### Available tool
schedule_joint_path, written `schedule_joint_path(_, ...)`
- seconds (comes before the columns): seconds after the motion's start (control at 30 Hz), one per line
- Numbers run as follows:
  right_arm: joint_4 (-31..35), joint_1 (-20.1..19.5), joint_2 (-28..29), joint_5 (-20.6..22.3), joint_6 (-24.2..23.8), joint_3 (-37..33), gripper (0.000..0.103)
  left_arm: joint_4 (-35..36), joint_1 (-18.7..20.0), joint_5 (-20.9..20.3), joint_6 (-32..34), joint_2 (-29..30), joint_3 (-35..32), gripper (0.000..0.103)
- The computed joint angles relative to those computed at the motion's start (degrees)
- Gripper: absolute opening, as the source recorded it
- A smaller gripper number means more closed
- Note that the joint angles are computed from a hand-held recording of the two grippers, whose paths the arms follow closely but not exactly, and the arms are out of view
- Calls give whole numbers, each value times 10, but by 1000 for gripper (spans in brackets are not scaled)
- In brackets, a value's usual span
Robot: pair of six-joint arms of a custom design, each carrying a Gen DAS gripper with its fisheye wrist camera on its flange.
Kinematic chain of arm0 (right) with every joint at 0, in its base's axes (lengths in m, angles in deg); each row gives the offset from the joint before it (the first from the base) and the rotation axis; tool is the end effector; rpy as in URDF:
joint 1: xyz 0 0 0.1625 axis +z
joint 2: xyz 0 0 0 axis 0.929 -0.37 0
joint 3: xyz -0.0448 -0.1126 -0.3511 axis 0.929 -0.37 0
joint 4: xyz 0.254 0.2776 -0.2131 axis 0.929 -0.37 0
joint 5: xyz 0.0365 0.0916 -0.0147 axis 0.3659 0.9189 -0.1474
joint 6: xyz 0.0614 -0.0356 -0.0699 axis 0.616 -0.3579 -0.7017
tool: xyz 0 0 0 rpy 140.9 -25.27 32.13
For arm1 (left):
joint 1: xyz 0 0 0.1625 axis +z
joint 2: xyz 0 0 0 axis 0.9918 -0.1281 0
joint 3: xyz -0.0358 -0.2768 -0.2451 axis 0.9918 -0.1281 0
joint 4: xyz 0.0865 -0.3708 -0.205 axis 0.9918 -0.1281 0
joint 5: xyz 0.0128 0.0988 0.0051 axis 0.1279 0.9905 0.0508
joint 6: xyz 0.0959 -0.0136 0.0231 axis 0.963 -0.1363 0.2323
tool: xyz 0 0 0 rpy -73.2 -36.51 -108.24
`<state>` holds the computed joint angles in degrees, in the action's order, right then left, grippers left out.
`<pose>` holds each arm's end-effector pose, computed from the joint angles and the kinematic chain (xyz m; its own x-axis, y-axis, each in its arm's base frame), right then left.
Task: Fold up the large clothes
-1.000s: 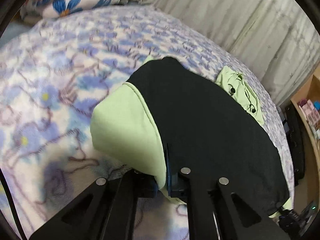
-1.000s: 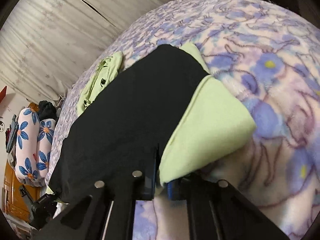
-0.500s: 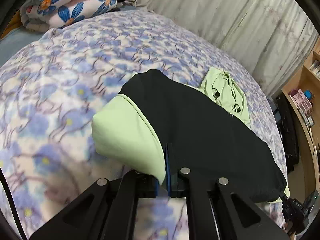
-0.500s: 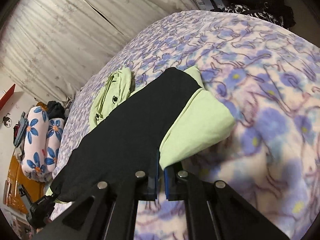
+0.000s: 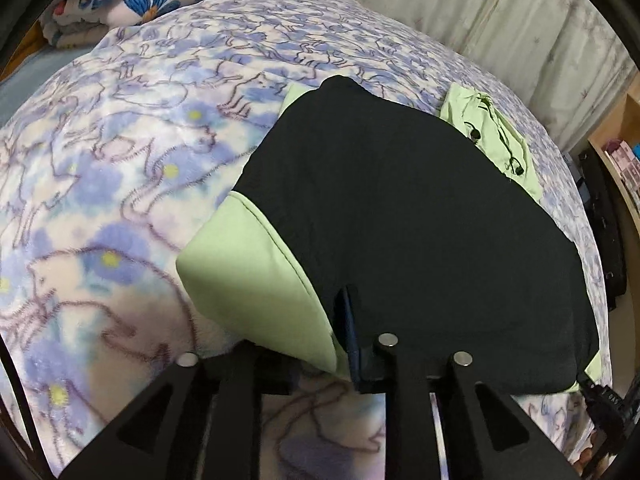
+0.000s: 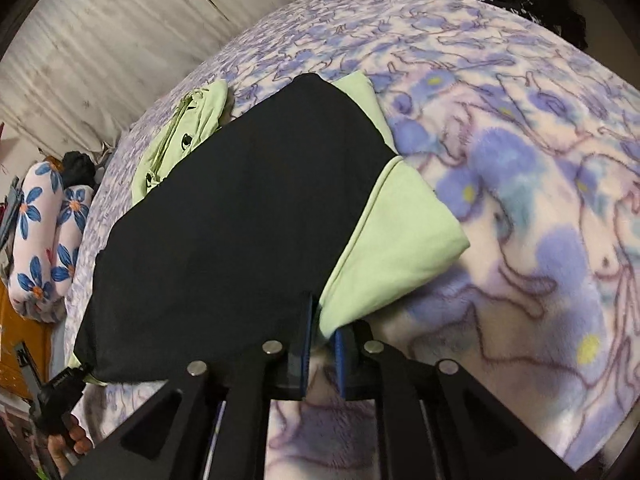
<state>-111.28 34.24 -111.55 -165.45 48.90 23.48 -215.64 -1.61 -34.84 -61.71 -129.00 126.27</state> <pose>0.2137 -0.5790 0.0158 -0.9118 0.1570 0.3794 -0.0708 0.8500 -0.5220 0.1183 -0.5302 0.3432 -0.8062 -0.4317 -0.4046 -0.0475 0.7288 -0.6830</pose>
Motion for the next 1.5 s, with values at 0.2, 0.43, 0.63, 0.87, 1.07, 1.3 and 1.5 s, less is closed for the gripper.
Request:
schedule_joint_path(0.2,-5,17,-11,-56,7,9,21,47,-14,32,-30,-19,2,40)
schedule_joint_path(0.43,-64,48,-6,-150,-11,7,26,-23,-62,162,12,-52,44,53)
schedule_joint_path(0.63,-81,61,17,-132,-68,-27,26,-78,-89,151,98,-35,39,53)
schedule_joint_path(0.87,35,59,80,-53,-117,-117,26,-36,-82,50,120,34,-5,53)
schedule_joint_path(1.07,118,56,147,-29,-150,-205,26,-3,-67,-8,130,100,-43,53)
schedule_joint_path(1.3,166,49,216,-50,-174,-317,27,-13,-49,5,148,176,-105,53)
schedule_joint_path(1.5,218,40,265,-44,-177,-419,27,24,-27,-14,142,226,-192,53)
